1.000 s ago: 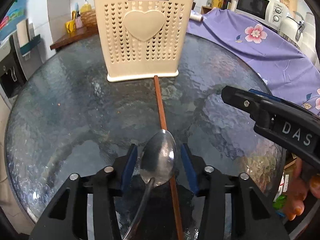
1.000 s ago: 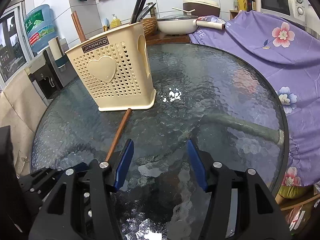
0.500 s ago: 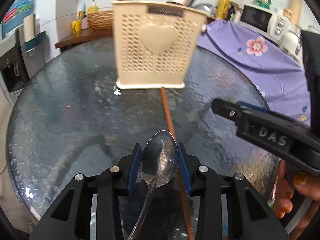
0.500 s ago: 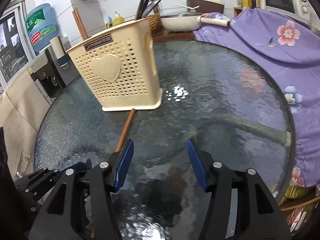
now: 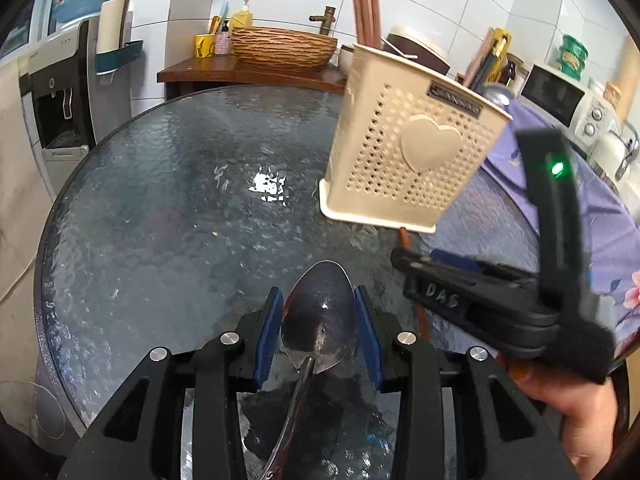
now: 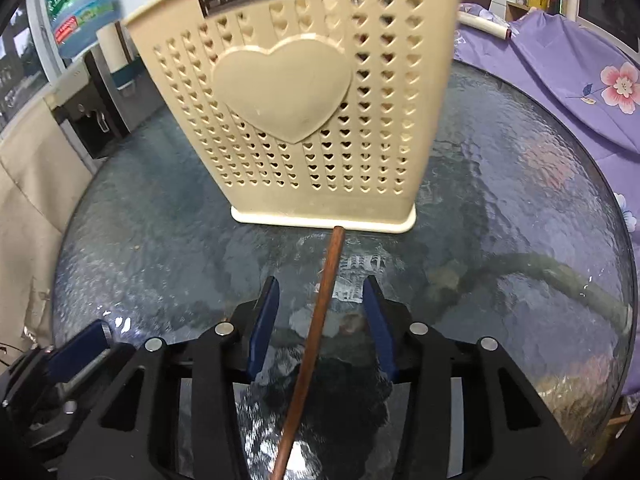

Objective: Organize utensils
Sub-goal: 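Lift the spoon with the left tool while the right tool lifts the chopstick toward the holder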

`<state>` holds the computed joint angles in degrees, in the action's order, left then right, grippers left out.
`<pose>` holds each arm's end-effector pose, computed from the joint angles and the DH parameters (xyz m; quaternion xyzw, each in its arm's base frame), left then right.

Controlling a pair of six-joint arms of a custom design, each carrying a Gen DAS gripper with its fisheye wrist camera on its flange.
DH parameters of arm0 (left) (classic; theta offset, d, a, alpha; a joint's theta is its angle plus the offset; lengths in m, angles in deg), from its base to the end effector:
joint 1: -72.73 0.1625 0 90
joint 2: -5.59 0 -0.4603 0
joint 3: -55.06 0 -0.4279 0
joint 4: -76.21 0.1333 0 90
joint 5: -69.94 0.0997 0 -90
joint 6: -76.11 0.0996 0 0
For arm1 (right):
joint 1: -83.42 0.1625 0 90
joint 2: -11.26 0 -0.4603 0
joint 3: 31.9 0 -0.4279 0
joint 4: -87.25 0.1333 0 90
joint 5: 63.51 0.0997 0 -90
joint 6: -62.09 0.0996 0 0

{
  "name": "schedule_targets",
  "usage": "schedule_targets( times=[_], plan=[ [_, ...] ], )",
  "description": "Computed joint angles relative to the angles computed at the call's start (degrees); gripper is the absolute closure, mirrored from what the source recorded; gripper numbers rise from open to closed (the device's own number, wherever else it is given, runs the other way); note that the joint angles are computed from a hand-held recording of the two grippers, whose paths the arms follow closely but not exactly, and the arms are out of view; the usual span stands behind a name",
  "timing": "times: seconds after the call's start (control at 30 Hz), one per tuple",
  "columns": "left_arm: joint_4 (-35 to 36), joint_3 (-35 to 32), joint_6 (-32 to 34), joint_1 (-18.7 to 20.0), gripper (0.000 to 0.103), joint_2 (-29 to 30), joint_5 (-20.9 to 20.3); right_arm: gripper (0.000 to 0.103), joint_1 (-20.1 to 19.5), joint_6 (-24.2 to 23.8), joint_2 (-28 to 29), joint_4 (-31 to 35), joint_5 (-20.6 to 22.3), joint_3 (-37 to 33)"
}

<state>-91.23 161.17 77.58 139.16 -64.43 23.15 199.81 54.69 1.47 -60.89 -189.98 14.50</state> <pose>-0.0656 -0.6542 0.3544 0.0617 0.8774 -0.3882 0.2752 0.4749 -0.7905 -0.0523 0.2152 -0.9098 0.2257 0.2739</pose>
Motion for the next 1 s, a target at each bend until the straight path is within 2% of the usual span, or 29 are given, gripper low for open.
schedule_targets(
  times=[0.07,0.17,0.23,0.33,0.47,0.7,1.0],
  plan=[
    [-0.3,-0.3,0.2,0.1,0.067,-0.1,-0.6,0.065,0.3,-0.6,1.5,0.1,-1.9,-1.8],
    [-1.4,-0.4,1.0,-0.1,0.067,-0.2,-0.7,0.075,0.6,-0.5,2.5,0.7,-2.5,-3.5],
    [-2.1,-0.7,1.5,-0.1,0.067,-0.3,-1.2,0.089,0.7,-0.9,3.1,0.5,-3.2,-4.3],
    [-2.6,-1.2,2.6,-0.1,0.067,-0.4,-1.5,0.094,0.7,-1.3,3.3,0.5,-3.1,-4.7],
    [-3.6,-1.5,4.0,-0.7,0.067,-0.4,-1.3,0.096,-0.1,0.6,0.6,-1.0,0.8,-1.2],
    [-5.3,-1.8,5.9,-1.8,0.067,-0.8,-1.3,0.096,-0.8,0.9,-7.6,-8.5,13.1,9.5],
    [-7.4,-2.1,8.9,-4.0,0.067,-1.4,-1.0,0.096,0.1,-3.4,-15.9,-17.0,20.3,19.1]
  ],
)
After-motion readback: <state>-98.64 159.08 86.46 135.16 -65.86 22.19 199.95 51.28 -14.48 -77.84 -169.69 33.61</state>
